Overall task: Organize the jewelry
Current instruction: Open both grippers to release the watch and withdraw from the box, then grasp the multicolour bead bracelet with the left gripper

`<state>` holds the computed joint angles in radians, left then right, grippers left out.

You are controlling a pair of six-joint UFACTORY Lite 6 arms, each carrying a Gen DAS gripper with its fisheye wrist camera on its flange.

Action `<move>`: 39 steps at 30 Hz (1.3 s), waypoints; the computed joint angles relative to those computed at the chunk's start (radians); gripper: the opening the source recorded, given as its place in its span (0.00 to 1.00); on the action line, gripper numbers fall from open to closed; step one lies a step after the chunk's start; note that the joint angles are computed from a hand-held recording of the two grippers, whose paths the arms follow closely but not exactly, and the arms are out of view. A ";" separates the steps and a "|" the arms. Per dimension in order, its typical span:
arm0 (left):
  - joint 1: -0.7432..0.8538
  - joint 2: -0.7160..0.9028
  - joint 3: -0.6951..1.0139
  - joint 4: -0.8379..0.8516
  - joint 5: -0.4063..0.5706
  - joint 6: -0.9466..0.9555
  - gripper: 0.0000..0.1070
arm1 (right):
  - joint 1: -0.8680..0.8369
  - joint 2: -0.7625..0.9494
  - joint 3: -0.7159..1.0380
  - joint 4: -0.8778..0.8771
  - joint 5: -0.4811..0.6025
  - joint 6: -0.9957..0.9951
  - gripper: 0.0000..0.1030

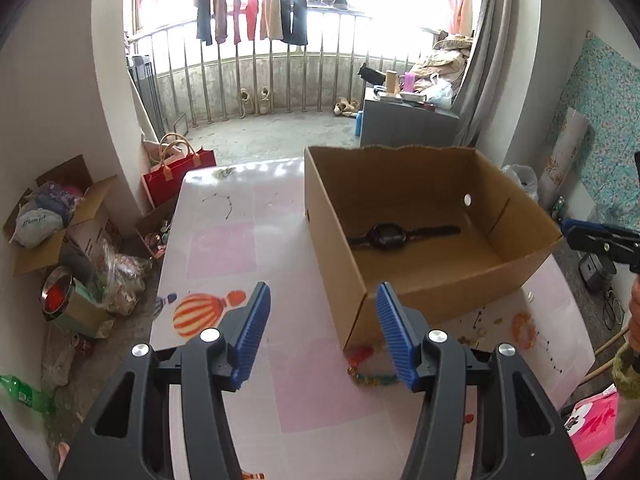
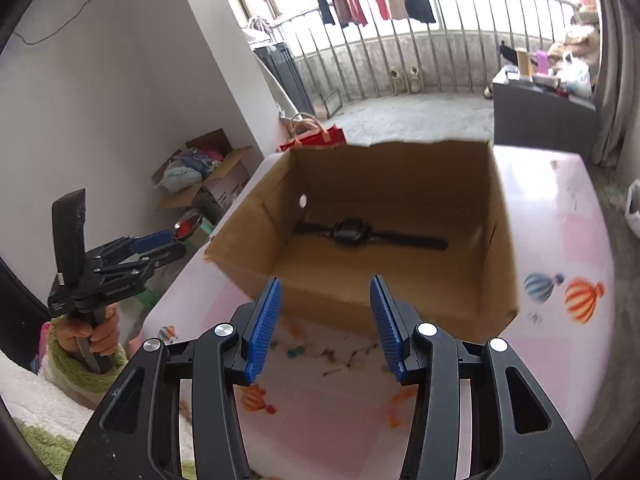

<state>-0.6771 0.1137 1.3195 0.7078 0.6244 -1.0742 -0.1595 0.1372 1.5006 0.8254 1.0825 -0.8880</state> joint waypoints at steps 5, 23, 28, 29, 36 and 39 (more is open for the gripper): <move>-0.020 0.055 -0.112 -0.040 -0.085 -0.107 0.50 | 0.094 -0.089 -0.315 0.023 -0.141 0.054 0.31; -0.114 0.326 0.014 0.007 0.035 -0.154 0.50 | 0.201 0.003 -0.393 0.029 -0.319 0.080 0.30; -0.100 0.209 -0.117 -0.073 -0.012 -0.092 0.50 | 0.222 0.028 -0.365 0.032 -0.312 0.067 0.30; -0.095 0.181 -0.151 -0.088 -0.031 -0.084 0.50 | 0.228 0.031 -0.362 0.037 -0.310 0.059 0.30; -0.101 0.140 -0.215 -0.009 -0.091 -0.176 0.50 | 0.330 0.117 -0.300 0.034 -0.322 0.061 0.30; -0.094 0.143 -0.213 0.020 -0.107 -0.199 0.48 | 0.381 0.160 -0.257 0.011 -0.353 0.089 0.28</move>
